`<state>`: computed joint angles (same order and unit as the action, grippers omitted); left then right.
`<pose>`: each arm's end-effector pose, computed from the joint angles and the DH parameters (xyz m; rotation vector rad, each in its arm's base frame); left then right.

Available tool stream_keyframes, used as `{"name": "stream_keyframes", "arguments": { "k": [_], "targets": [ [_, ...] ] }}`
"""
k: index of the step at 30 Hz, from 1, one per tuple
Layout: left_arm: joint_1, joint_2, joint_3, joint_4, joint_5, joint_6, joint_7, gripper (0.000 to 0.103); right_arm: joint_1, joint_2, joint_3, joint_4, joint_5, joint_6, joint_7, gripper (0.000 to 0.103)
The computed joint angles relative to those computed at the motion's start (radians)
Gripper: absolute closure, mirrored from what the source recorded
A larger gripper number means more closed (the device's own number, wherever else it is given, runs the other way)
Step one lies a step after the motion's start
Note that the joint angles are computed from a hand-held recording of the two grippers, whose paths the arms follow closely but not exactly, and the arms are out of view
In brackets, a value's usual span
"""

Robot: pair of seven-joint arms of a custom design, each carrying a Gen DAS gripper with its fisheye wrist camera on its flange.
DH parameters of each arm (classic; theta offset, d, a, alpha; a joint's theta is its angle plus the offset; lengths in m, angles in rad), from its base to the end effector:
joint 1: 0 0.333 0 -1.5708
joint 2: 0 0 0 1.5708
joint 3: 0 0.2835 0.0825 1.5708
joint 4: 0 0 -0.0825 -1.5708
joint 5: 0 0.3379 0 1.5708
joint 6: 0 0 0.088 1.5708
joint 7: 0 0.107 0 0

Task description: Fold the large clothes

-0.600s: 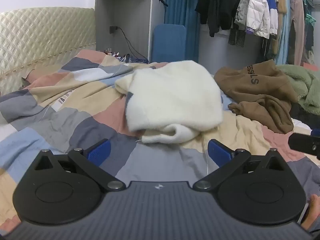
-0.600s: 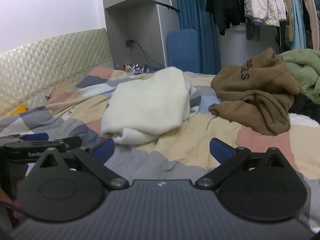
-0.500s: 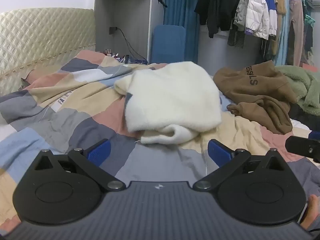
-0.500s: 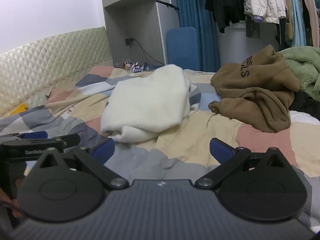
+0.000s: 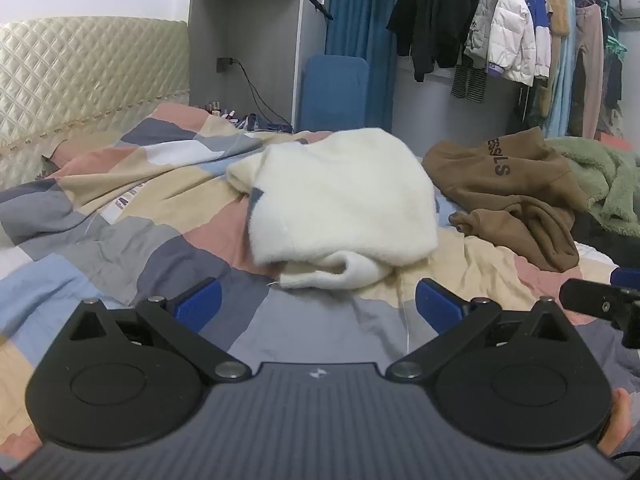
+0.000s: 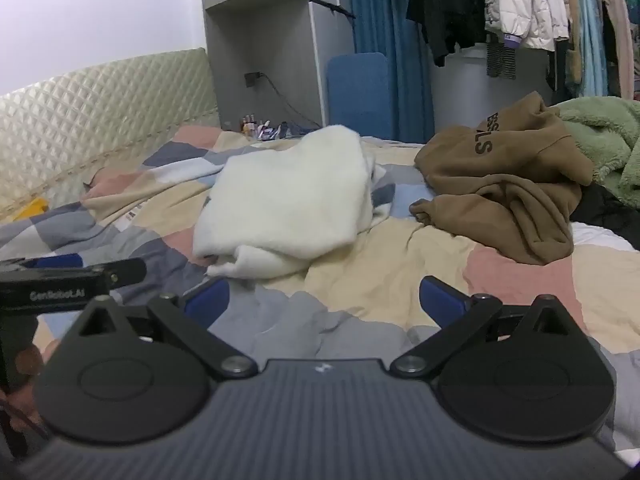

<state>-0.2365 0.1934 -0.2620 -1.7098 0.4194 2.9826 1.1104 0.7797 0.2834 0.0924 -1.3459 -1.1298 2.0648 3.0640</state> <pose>0.5332 -0.3049 0.5895 -1.2961 1.9095 -1.2191 0.4468 0.4432 0.6143 -1.3021 1.7350 -1.0142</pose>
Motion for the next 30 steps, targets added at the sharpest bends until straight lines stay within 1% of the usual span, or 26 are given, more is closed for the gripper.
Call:
{"name": "stream_keyframes", "arguments": {
  "k": [14,18,23,28,30],
  "targets": [
    [0.006,-0.015,-0.005,-0.027,-0.017,0.018,0.006,0.0,0.004,0.014,-0.005,0.021,0.024,-0.011,-0.005,0.0],
    [-0.003,-0.02,0.006,-0.032,0.009,0.015,-0.013,0.0,0.002,0.014,-0.006,0.021,0.031,-0.007,-0.006,0.0],
    [0.013,-0.018,-0.013,-0.033,-0.034,0.013,0.02,0.0,-0.001,0.013,-0.006,0.018,0.039,-0.006,0.001,0.0],
    [0.013,-0.013,-0.014,-0.025,-0.042,0.01,0.034,0.0,0.002,0.014,-0.006,0.019,0.035,-0.011,-0.002,0.0],
    [0.004,-0.012,-0.005,-0.025,-0.028,0.011,0.019,0.0,0.003,0.014,-0.006,0.02,0.034,-0.013,-0.003,0.0]
  ]
}}
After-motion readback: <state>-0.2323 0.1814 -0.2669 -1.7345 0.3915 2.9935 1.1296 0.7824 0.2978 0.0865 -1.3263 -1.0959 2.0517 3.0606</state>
